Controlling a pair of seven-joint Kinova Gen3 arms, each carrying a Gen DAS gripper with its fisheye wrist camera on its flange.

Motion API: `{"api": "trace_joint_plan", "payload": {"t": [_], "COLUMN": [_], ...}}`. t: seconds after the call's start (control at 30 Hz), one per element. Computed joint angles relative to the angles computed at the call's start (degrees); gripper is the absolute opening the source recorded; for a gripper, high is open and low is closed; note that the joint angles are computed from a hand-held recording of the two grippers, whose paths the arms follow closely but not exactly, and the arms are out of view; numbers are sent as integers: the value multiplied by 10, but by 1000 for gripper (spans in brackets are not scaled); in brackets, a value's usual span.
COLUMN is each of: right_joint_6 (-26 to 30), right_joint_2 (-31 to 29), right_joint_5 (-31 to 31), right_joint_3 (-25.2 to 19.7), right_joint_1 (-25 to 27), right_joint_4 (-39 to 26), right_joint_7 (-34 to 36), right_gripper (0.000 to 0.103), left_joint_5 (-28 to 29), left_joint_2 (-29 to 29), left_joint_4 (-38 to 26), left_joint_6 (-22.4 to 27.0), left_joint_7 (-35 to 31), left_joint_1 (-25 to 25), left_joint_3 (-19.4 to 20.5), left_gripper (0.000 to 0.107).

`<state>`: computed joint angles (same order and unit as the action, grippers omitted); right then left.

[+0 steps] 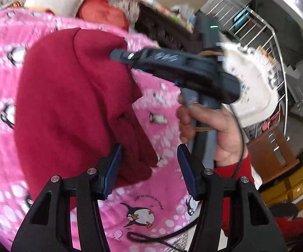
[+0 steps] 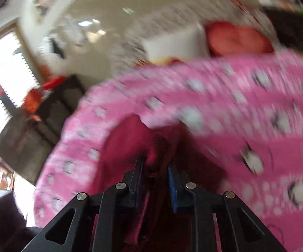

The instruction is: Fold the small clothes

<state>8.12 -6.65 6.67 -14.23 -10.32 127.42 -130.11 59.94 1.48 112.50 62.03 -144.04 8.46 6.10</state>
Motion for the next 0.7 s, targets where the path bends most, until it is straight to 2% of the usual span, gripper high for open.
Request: {"api": "trace_joint_plan", "payload": {"t": [0.07,0.1,0.13,0.17,0.23,0.3,0.37,0.43,0.47,0.5,0.53,0.6,0.63,0.7], "right_joint_6": [-17,-40,-63,-77,-84,-60,-19,-12,-16,-11,4,51,74,120], "right_joint_2": [23,20,5,-19,-65,-106,-141,-135,-120,-101,-84,-64,-60,-50], "right_joint_5": [-37,-50,-56,-54,-21,25,67,101,114,133,156,203,226,272], "right_joint_3": [53,78,93,98,87,76,32,-21,-47,-74,-101,-151,-173,-224], "right_joint_1": [-37,-57,-68,-71,-74,-97,-106,-97,-89,-74,-55,-2,24,76], "right_joint_4": [18,34,53,72,95,100,96,88,83,74,62,36,29,19], "right_joint_7": [19,15,2,-20,-61,-106,-152,-199,-222,-246,-268,-285,-292,-330], "right_gripper": [21,28,43,49,52,52,54,68,70,69,61,30,25,22], "left_joint_5": [-29,-37,-44,-47,-42,-58,-88,-118,-135,-143,-144,-145,-155,-185], "left_joint_2": [8,-2,-21,-31,-65,-100,-102,-100,-97,-93,-86,-79,-75,-60], "left_joint_4": [-29,-33,-34,-40,-32,-17,-10,5,15,27,36,51,57,57], "left_joint_6": [8,13,26,37,30,-10,-57,-104,-127,-149,-162,-177,-192,-199], "left_joint_7": [28,34,32,26,8,14,23,30,44,50,48,40,48,77], "left_joint_1": [2,11,18,28,17,-16,-66,-90,-86,-71,-46,7,23,31], "left_joint_3": [-5,-23,-49,-75,-95,-74,-20,11,21,22,13,-10,-10,4], "left_gripper": [53,53,56,59,75,83,83,83,83,83,83,83,83,83]}}
